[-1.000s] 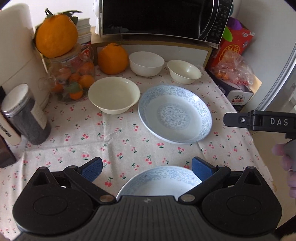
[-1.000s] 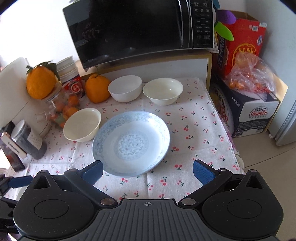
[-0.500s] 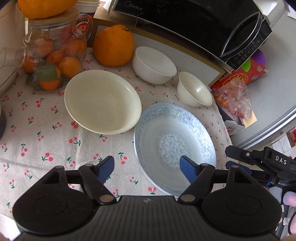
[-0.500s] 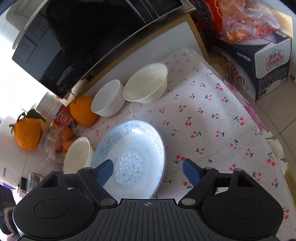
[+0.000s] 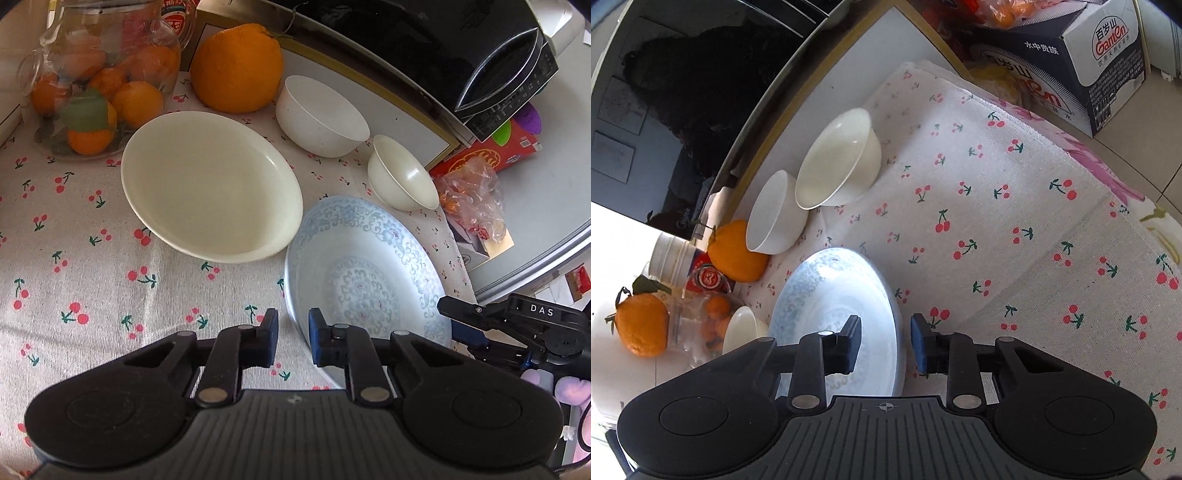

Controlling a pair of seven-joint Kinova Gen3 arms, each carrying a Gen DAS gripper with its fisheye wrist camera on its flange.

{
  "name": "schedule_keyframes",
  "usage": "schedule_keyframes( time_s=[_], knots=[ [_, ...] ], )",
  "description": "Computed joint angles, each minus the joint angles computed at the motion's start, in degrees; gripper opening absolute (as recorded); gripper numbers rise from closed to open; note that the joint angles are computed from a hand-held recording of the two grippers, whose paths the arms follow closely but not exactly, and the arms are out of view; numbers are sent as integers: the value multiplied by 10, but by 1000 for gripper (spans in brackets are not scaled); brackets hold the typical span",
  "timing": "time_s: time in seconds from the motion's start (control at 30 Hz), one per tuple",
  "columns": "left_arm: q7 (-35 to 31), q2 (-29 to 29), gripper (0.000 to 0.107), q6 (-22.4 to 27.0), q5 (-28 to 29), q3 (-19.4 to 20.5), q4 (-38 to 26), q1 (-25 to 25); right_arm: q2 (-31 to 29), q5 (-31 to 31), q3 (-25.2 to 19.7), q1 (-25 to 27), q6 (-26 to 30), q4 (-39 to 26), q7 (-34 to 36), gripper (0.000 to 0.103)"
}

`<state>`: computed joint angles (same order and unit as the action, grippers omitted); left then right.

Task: Organize plates and bowls
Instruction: 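Close the right tool on the blue-patterned plate rim while the left tool grips it too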

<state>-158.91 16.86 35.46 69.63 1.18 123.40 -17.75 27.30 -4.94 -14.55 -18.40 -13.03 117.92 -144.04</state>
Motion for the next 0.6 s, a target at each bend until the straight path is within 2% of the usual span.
schedule_keyframes(
  time_s=[0.13, 0.23, 0.3, 0.43, 0.6],
  knots=[
    [-50, 4, 11, -30, 52, 9, 12, 10, 9, -9, 8, -9, 16, -11, 1, 18],
    [-70, 5, 9, -45, 78, 6, 16, 23, 19, -2, -17, 14, -4, -5, -12, 13],
    [-77, 1, 9, -59, 83, 3, 19, 34, 18, -3, -3, 0, 3, -8, -8, 8],
    [-50, -9, 9, -57, 44, -1, 17, 43, 2, -24, 46, -50, 28, -10, 22, 7],
    [-21, -18, 10, -45, -7, 4, 16, 41, -20, -43, 65, -68, 63, -3, 42, 7]
  ],
)
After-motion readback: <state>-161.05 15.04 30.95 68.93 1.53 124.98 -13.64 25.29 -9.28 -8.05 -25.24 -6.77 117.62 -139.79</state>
